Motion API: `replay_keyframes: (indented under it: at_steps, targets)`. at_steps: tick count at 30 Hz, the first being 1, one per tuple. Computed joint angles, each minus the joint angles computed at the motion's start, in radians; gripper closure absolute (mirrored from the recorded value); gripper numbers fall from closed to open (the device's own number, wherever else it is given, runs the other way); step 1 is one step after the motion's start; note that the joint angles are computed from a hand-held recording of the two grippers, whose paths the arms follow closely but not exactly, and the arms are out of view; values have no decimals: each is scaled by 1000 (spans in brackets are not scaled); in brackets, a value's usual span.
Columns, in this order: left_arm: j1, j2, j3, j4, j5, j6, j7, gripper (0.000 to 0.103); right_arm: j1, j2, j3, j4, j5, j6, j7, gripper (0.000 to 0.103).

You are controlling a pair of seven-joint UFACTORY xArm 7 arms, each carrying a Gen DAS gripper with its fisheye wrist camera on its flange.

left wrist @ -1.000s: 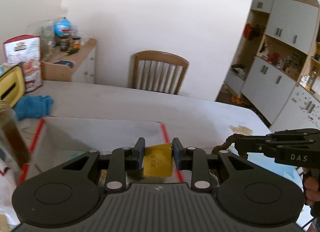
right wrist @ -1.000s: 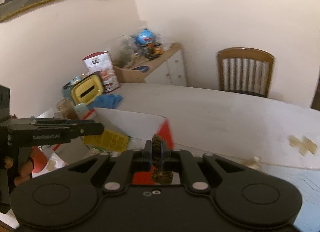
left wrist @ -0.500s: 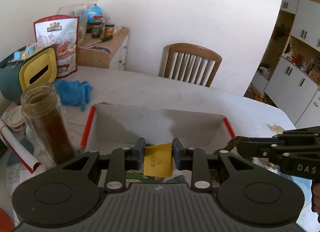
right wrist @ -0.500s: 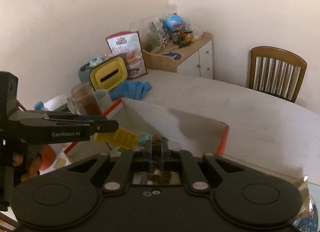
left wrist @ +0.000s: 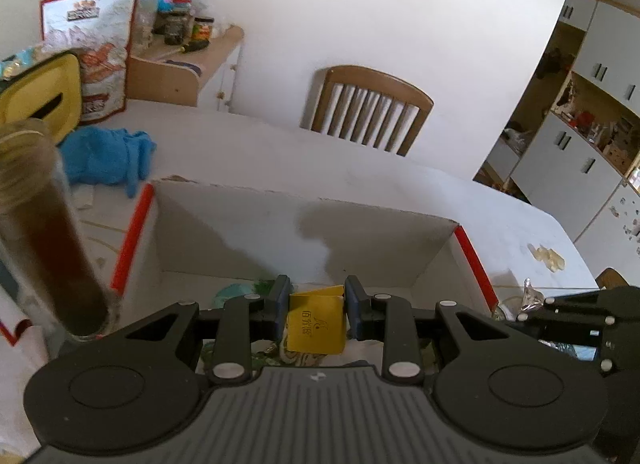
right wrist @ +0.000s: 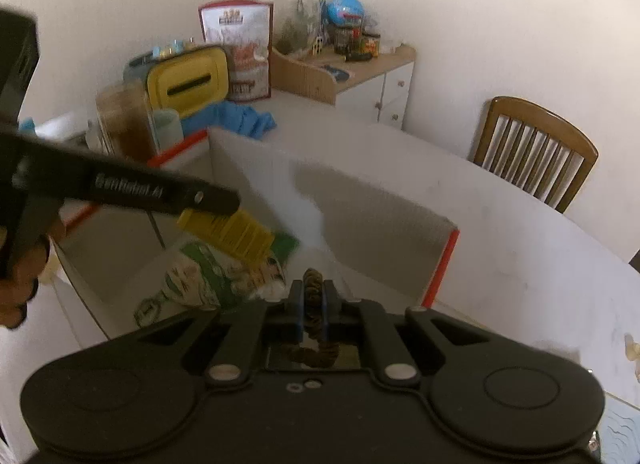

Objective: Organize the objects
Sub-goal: 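Carry the yellow box with left tool while right tool carries the beads to the box, then lower and release the yellow box from left tool while right tool drops the beads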

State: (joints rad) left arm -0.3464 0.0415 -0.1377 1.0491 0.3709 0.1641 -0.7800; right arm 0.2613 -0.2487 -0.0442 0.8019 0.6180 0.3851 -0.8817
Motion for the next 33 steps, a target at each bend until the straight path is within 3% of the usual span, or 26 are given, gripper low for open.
replay_keyframes:
  at_steps: [3, 14, 26, 33]
  targets:
    - [-1, 33, -10, 23, -57, 7, 63, 74, -5, 3, 7, -7, -17, 3, 14, 96]
    - [-32, 31, -3, 40, -69, 78, 139, 74, -7, -5, 17, -30, -50, 52, 66, 95]
    - [-23, -39, -37, -44, -105, 127, 151, 74, -1, -87, -38, -66, 64, 124, 20, 69]
    - [-22, -58, -47, -66, -180, 136, 190, 74, -17, -151, -65, -96, 95, 139, 29, 53]
